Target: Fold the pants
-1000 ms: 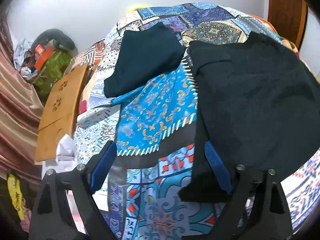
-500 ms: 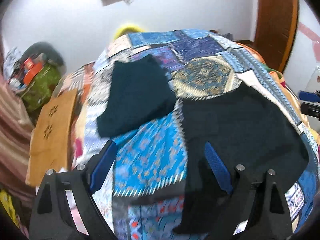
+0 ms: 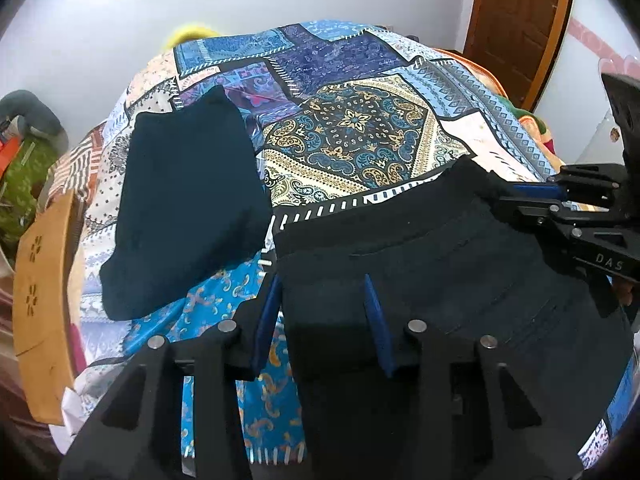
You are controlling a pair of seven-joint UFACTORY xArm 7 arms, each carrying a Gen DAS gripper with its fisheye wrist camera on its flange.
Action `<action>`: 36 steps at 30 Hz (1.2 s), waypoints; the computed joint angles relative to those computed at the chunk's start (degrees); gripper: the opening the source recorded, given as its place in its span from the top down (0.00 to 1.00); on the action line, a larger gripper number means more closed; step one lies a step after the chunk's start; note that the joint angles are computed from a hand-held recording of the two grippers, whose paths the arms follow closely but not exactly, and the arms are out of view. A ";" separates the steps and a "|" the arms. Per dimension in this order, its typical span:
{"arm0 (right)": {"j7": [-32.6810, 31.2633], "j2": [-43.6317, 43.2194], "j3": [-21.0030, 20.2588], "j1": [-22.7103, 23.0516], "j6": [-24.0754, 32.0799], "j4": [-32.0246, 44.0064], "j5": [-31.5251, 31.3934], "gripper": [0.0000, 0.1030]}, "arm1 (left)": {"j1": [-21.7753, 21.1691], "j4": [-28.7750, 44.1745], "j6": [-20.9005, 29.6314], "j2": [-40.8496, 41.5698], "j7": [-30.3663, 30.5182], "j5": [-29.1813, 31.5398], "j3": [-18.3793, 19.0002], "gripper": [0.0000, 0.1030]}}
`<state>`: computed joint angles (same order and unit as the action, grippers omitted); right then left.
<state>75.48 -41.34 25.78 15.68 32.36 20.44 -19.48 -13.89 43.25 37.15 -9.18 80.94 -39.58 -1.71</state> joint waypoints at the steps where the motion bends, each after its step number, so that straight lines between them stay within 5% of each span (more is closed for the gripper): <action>1: 0.19 -0.02 -0.12 -0.04 -0.54 -0.65 0.03 0.87 | 0.00 0.30 -0.02 0.64 -0.21 -0.09 -0.01 0.57; 8: -0.50 -1.05 -1.21 0.60 -0.65 -1.20 1.42 0.86 | 0.53 0.64 -0.13 1.52 -0.59 -0.67 -0.56 0.56; 16: 0.85 -7.99 1.35 4.47 12.64 3.84 5.01 0.80 | 1.10 -1.02 2.85 -6.62 1.90 -3.79 3.65 0.54; 21: 5.48 -8.55 6.69 4.13 20.90 9.03 4.52 0.51 | 1.90 -1.87 6.06 -11.41 4.35 -6.58 7.23 0.20; 25: 10.04 -7.67 9.39 5.09 23.23 10.71 4.41 0.34 | 3.20 -3.21 6.52 -13.19 4.27 -4.51 8.02 0.06; 32: 17.83 -5.46 8.42 9.35 17.71 6.56 7.07 0.32 | 6.55 -1.43 13.63 -7.32 -2.70 3.62 7.47 0.06; 36: 20.81 -6.29 4.00 12.38 8.32 -0.34 10.46 0.32 | 7.50 -0.28 17.01 -3.91 -5.54 6.75 5.43 0.06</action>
<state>96.30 -47.63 29.78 28.06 40.69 20.10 -9.03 -6.39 42.97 54.16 -13.09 75.40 -32.83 3.72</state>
